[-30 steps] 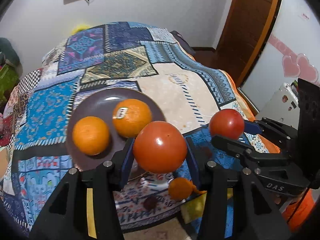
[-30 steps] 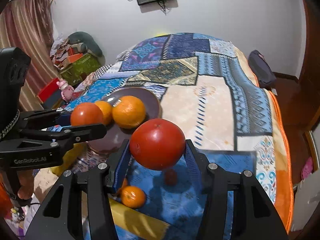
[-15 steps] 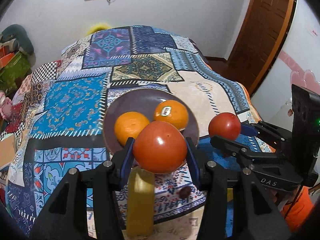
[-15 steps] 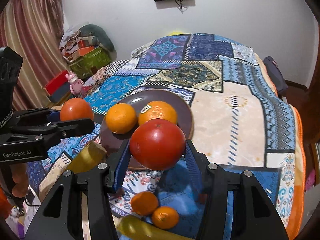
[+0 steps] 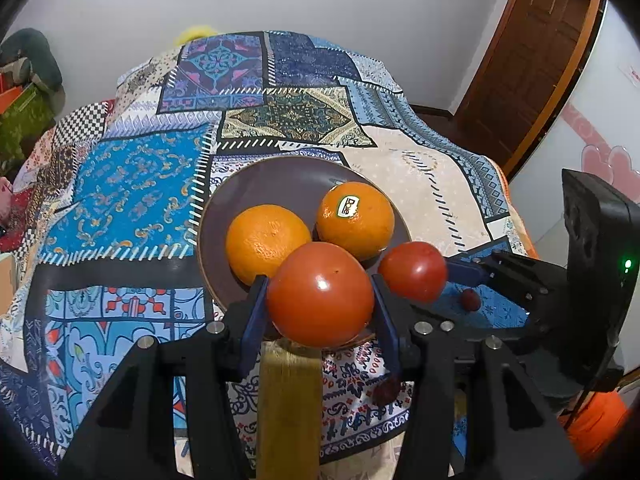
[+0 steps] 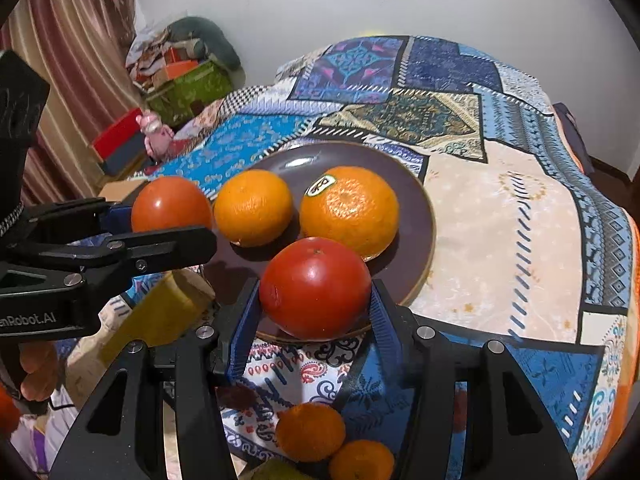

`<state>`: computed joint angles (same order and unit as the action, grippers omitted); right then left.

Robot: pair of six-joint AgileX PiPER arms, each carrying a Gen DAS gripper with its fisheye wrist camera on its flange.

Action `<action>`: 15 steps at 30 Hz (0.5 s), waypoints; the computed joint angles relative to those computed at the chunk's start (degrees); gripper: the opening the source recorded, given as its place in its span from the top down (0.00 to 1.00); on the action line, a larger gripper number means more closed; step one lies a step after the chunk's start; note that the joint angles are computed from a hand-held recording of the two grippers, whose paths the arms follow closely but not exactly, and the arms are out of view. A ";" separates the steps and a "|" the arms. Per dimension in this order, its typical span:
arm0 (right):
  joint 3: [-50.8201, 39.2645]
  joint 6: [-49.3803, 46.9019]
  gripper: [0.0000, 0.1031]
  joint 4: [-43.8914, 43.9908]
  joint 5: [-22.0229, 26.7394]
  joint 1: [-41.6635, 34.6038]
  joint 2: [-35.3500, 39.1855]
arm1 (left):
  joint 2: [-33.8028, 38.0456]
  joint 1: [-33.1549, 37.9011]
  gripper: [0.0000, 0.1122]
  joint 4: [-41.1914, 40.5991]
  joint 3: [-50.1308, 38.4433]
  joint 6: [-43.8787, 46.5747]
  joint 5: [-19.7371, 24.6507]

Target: Organize fruits

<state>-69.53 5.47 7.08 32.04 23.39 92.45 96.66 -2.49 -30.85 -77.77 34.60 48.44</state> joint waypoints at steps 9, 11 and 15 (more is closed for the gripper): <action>-1.56 -1.66 0.52 0.87 1.25 -0.26 0.38 | 0.84 0.99 0.56 -1.64 -0.71 1.38 0.20; -2.61 -0.96 0.52 -0.23 1.60 -0.28 0.05 | 0.44 1.22 0.56 -1.23 -1.06 1.54 0.11; -6.07 -0.56 0.52 -1.38 2.70 -0.79 0.68 | 0.72 1.52 0.56 0.20 -3.11 -0.02 0.14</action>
<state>-75.60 4.92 5.70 34.74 22.60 93.14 97.39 -0.98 -30.65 -80.88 34.58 48.58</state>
